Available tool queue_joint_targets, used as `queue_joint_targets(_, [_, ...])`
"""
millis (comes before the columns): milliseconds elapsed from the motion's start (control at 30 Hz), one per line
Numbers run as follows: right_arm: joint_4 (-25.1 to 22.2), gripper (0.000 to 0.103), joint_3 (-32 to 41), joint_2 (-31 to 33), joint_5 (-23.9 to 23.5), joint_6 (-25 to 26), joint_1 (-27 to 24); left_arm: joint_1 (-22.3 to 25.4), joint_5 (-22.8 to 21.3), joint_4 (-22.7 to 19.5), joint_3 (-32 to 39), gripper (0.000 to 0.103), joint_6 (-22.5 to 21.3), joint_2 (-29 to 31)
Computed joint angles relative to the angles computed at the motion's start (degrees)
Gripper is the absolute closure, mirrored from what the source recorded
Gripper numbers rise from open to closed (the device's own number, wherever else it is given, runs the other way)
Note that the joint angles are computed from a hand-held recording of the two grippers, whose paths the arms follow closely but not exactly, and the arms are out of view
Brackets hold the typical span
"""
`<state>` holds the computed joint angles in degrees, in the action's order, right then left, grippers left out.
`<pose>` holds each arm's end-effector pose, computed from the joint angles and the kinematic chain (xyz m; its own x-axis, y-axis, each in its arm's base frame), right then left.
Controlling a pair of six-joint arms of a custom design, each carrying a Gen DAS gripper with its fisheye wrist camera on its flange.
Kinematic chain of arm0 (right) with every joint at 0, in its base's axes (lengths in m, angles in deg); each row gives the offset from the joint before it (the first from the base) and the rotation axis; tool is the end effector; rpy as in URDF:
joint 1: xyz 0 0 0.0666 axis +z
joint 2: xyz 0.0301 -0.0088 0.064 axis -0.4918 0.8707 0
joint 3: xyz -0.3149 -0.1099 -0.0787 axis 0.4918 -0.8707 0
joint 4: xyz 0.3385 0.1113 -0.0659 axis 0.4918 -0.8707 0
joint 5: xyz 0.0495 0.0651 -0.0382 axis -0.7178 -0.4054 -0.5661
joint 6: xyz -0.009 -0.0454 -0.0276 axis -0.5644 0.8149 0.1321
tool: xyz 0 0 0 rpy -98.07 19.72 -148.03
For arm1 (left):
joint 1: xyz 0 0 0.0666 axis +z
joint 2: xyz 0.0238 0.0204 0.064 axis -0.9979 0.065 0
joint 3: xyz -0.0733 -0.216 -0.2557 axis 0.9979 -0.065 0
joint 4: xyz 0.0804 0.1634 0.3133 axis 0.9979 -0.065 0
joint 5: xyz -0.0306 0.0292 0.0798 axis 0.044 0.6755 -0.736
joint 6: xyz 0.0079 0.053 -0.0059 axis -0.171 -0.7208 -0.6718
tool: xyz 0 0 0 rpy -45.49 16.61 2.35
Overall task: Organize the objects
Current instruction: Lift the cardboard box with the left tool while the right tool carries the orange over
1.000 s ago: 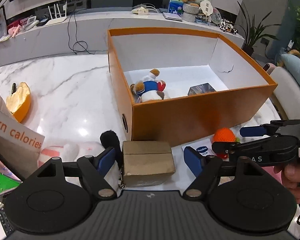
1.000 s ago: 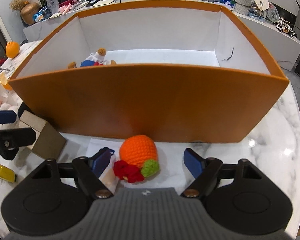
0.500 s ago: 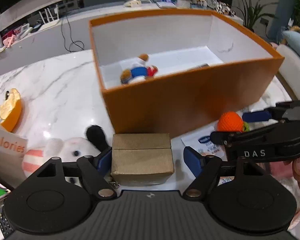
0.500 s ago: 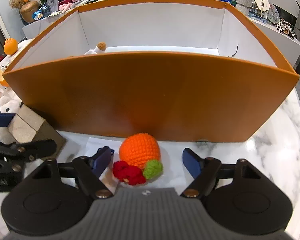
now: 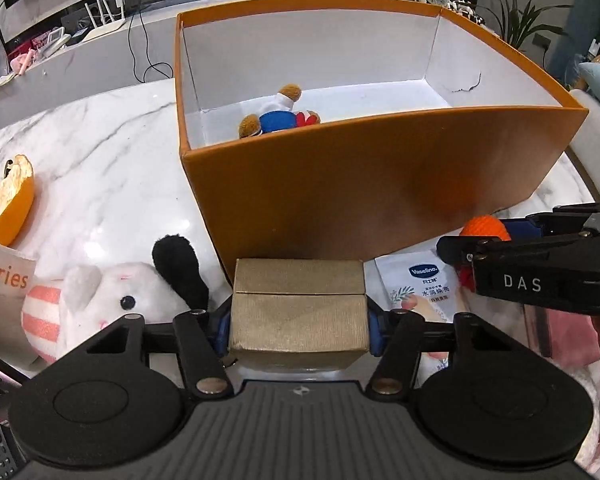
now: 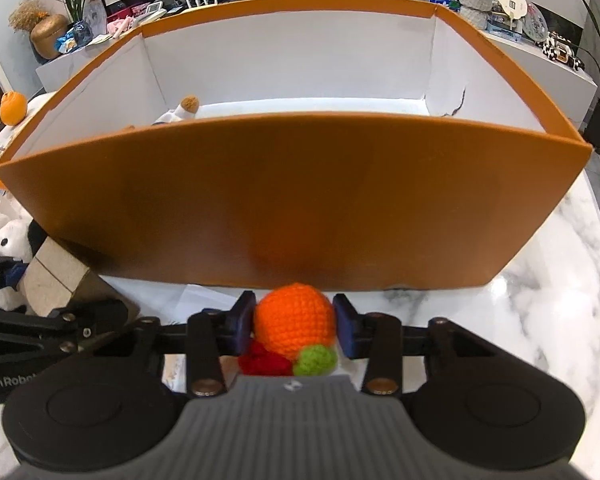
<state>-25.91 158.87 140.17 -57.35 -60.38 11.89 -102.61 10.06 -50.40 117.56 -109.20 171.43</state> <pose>0.4784 0.4015 0.3560 -0.8026 0.1648 -0.5733 0.1463 0.9861 0.0786 0.5775 -0.1808 0.3700 -0.4548 0.7101 -0.5374 0.8180 0.5717 0.0632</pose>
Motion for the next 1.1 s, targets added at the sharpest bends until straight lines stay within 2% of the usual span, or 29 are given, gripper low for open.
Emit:
queue_joint_targets(200, [-0.2,0.059,0.5,0.2,-0.9,0.6,-0.1,0.1,0.1,-1.8,0.9,0.035,-0.8,0.3])
queue_joint_targets(367, [-1.4,0.059,1.8,0.5,-1.3,1.3,0.0,0.3,0.7,-5.0,2.8,0.035,-1.5,0.9])
queue_joint_targets(633, [-1.8,0.059,3.0,-0.3,-0.2,2.8,1.0,0.9,3.5,-6.0,2.5,0.035,-2.9,-0.8])
queue_joint_targets(767, [-1.6,0.059,2.7,-1.3,-0.2,3.0,1.1,1.1,4.5,-6.8,3.3,0.035,-4.7,-1.3])
queue_joint_targets(1100, [0.9,0.059,-0.8,-6.6,1.3,3.2,1.6,1.0,8.1,-10.1,9.4,0.035,-5.1,0.3])
